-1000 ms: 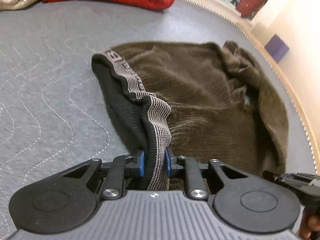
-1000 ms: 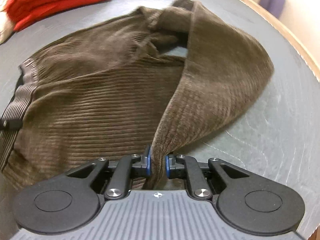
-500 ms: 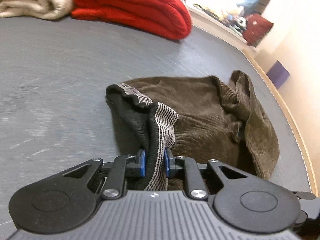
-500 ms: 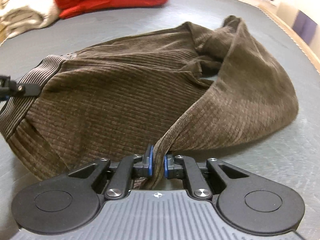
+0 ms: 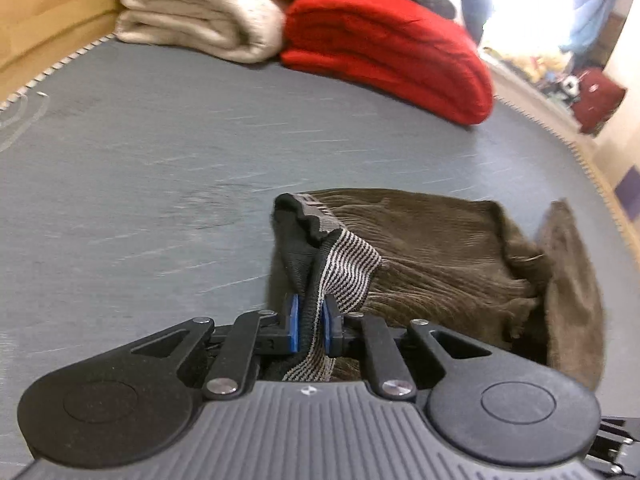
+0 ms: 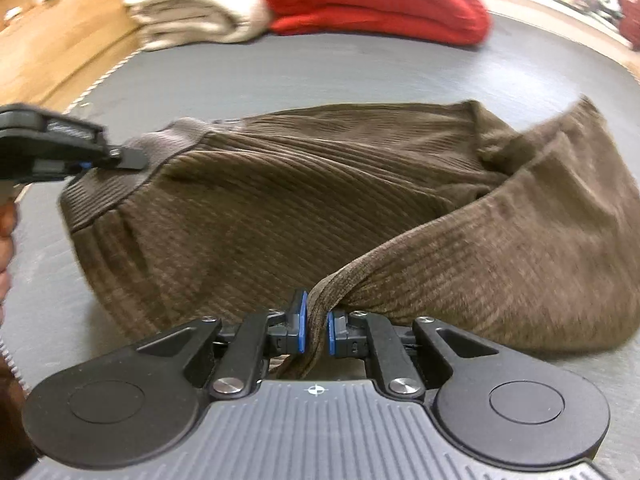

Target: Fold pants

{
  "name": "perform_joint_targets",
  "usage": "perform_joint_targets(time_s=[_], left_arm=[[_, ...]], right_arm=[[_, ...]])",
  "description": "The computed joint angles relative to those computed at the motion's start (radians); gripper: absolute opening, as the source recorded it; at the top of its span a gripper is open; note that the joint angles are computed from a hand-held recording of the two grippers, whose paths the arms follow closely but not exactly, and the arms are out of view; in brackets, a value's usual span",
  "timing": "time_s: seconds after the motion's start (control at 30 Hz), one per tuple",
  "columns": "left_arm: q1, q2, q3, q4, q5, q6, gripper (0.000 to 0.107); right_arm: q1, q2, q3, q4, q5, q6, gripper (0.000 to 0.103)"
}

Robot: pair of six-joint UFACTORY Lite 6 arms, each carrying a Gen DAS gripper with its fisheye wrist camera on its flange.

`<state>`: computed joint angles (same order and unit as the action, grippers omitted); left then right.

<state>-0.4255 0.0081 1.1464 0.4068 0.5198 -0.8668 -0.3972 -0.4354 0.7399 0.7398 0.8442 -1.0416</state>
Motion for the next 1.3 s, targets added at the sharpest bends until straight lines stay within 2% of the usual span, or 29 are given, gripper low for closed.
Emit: perform_joint_targets(time_s=[0.17,0.2,0.27,0.37,0.4,0.43,0.57,0.7,0.83,0.9,0.93,1.0,1.1,1.17,1.3], left_arm=[[-0.027,-0.003,0.001,0.142,0.172,-0.163,0.011],[-0.038,0.018,0.021,0.163,0.209,-0.183,0.011],[-0.021,-0.003,0.002,0.144,0.190,-0.186,0.014],[-0.047,0.003,0.010,0.147,0.154,-0.220,0.031],[-0.062,0.014,0.021,0.146,0.136,-0.223,0.042],[-0.082,0.015,0.015,0.157,0.103,-0.240,0.046],[-0.125,0.057,0.029,0.051,-0.017,-0.186,0.046],[-0.158,0.113,0.054,-0.097,-0.149,-0.061,0.042],[-0.186,0.164,0.091,-0.275,-0.230,0.070,0.024],[-0.197,0.223,0.152,-0.344,-0.227,0.145,0.017],[-0.198,0.252,0.180,-0.438,-0.237,0.245,0.015],[-0.204,0.319,0.241,-0.633,-0.228,0.450,0.013],[-0.221,0.403,0.313,-0.843,-0.203,0.669,0.013],[-0.230,0.466,0.367,-0.948,-0.193,0.755,0.013],[-0.235,0.586,0.481,-1.104,-0.149,0.857,0.015]], right_arm=[[0.025,-0.083,-0.037,-0.014,0.103,-0.061,0.010],[0.053,-0.081,-0.046,-0.017,0.079,-0.050,0.011],[0.025,-0.066,-0.045,-0.046,0.074,-0.046,0.013],[-0.108,0.016,0.025,0.012,0.162,-0.103,0.015],[-0.127,0.043,0.046,0.045,0.183,-0.117,0.016],[-0.177,0.067,0.068,0.070,0.225,-0.146,0.016],[-0.249,0.147,0.113,0.125,0.281,-0.170,0.018],[-0.233,0.209,0.138,0.145,0.299,-0.179,0.018],[-0.310,0.346,0.254,0.150,0.473,-0.299,0.022],[-0.346,0.374,0.299,0.140,0.486,-0.341,0.024],[-0.368,0.394,0.322,0.143,0.489,-0.352,0.025],[-0.388,0.430,0.351,0.135,0.414,-0.334,0.027],[-0.366,0.447,0.337,0.089,0.161,-0.269,0.027],[-0.358,0.486,0.352,0.051,0.039,-0.173,0.027],[-0.406,0.588,0.457,0.084,0.041,-0.054,0.027]])
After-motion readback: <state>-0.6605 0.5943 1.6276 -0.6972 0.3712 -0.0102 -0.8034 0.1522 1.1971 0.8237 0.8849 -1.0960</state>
